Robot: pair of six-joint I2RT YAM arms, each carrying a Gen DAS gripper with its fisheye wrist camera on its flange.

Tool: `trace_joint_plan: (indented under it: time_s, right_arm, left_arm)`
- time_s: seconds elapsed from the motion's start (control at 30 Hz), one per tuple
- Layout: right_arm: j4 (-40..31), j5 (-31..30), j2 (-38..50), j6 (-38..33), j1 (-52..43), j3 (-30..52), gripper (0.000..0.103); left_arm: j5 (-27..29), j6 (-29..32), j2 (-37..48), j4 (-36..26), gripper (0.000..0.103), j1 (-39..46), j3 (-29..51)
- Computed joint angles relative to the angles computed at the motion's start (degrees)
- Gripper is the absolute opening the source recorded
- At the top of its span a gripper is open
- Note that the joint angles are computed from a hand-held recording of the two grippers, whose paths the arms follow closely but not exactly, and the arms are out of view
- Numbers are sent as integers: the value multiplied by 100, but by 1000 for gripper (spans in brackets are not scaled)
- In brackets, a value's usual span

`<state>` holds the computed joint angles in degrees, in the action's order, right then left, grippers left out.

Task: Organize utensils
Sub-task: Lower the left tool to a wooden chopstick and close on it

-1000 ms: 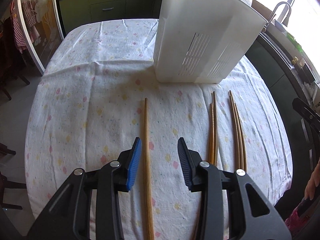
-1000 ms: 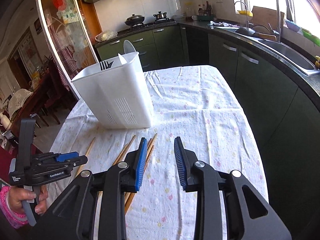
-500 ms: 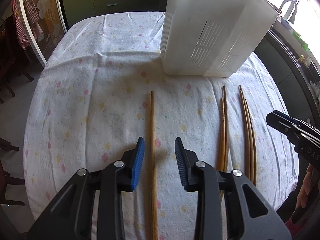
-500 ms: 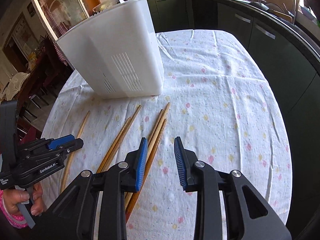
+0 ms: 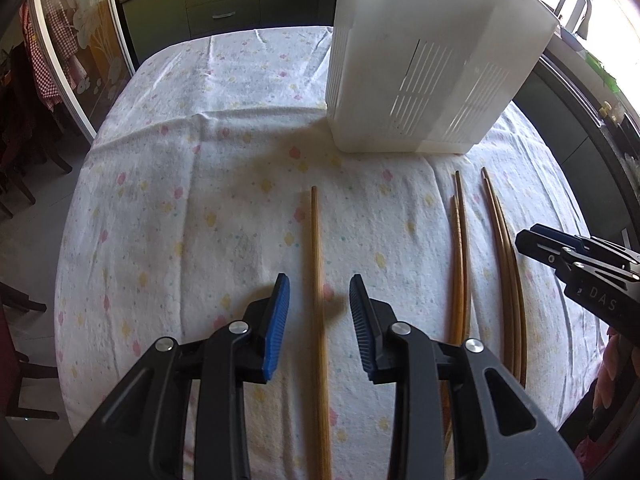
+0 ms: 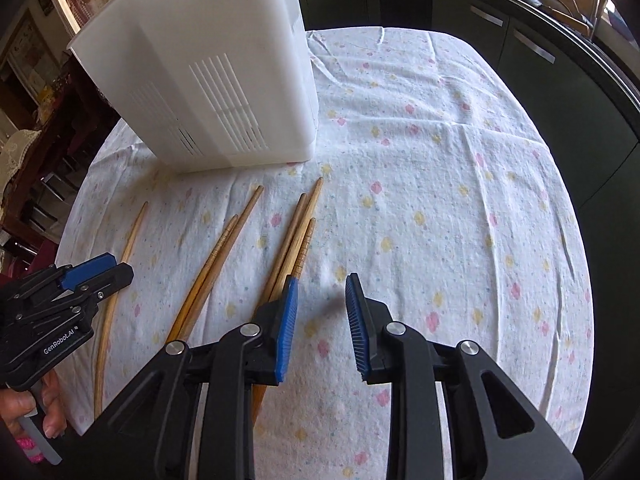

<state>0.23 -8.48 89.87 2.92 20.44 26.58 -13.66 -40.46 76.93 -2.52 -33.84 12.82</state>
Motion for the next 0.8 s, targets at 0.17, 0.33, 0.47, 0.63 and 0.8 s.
trace_joint_plan:
  time_s: [0.17,0.33,0.47,0.63,0.8]
  right_arm:
    - [-219,40,-130,29,177,11,26]
    - [-230,349,-4,167,365,57,26]
    - [-225,505,9,201,414,54,26]
    - [-258,723,21,310,826,102,25]
    - [-459,601,56,284,778,236,25]
  left_arm:
    - [-59,-17,0,-10,30,-75,-4]
    - [-70,-40,-43,5,30,-116,-39]
    - [-83,-29,-34,-2,30,-138,-32]
    - [-151,-37,45,-3,31,-178,15]
    - [-178,-18,74,-27,31,-231,31]
